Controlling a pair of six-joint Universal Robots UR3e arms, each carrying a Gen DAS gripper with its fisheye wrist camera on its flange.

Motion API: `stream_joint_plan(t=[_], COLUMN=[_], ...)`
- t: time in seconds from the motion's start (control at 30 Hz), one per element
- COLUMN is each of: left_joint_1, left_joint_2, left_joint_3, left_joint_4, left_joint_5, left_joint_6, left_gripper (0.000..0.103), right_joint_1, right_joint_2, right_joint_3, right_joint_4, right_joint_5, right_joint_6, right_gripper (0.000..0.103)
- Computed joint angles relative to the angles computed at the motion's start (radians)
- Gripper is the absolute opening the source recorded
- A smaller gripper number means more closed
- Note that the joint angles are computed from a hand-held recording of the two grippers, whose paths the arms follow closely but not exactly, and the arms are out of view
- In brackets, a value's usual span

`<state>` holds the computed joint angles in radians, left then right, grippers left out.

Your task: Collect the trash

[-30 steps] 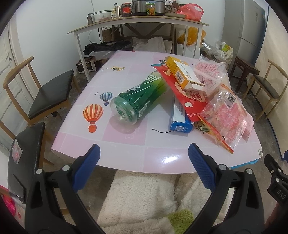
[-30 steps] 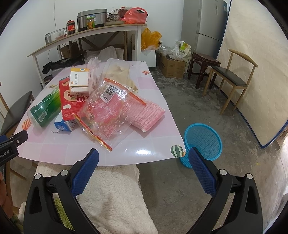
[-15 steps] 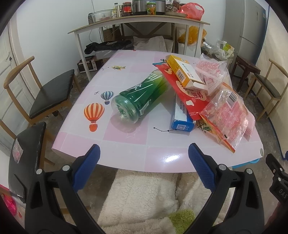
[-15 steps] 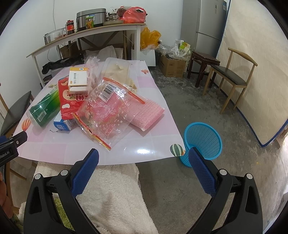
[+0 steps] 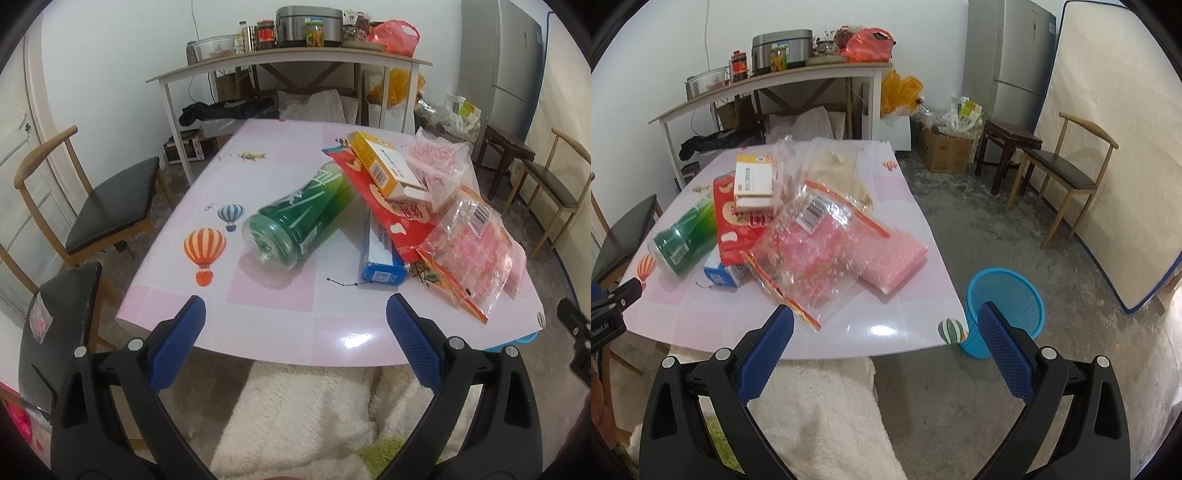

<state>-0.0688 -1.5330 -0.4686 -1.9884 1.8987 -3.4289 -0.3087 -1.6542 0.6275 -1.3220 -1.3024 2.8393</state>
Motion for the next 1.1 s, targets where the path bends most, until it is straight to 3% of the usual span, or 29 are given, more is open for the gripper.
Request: stream_joint_plan(t=[0.23,0.47,0.6,0.67,0.73,0.83,0.9,1.0,1.1], left_joint_1=[0.098,0.198,0.283,0.333,0.444,0.743,0.836,0.768,0.673], left_joint_2=[0.063,0.155,0.222,0.265,0.331,0.447,0.479,0.477,0.469], left_joint_3=[-0.081,-0.224,-0.320,-0.379,-0.438,-0.469,-0.463,-0.504,-0.553], left_joint_4=[0.031,0.105,0.166,0.202,0.206,0.049,-0.041,0.008,0.083], left_joint_5=[-0.075,-0.167,-0.276,-0.358,-0.506,-0.862,-0.977,-0.986,-0.975], left_joint_6=[0.059,0.146,0.232,0.279,0.346,0.540,0.633,0.625,0.596], left_gripper=[0.094,0.094,0.094,0.094,0.094,0.094,0.094,0.094,0.094], right_joint_1=[-0.069,0.027,0.019,-0.028,-0.086,-0.116,-0.148,-0.210,-0.247], right_joint_2=[0.073,0.126,0.143,0.138,0.119,0.126,0.133,0.226,0.269], right_joint_3=[-0.177,-0.215,-0.234,-0.234,-0.207,-0.211,-0.228,-0.394,-0.407], right_joint_4=[0.138,0.042,0.018,0.026,0.036,0.069,0.131,0.402,0.606], right_joint_5=[0.157,0.012,0.023,0.093,0.180,0.225,0.287,0.422,0.537], right_joint_6=[-0.042,-0.017,-0.046,-0.065,-0.082,-0.066,-0.067,-0.106,-0.171], right_gripper=[0.097,0.097,0.097,0.097,0.097,0.097,0.097,0.097,0.097])
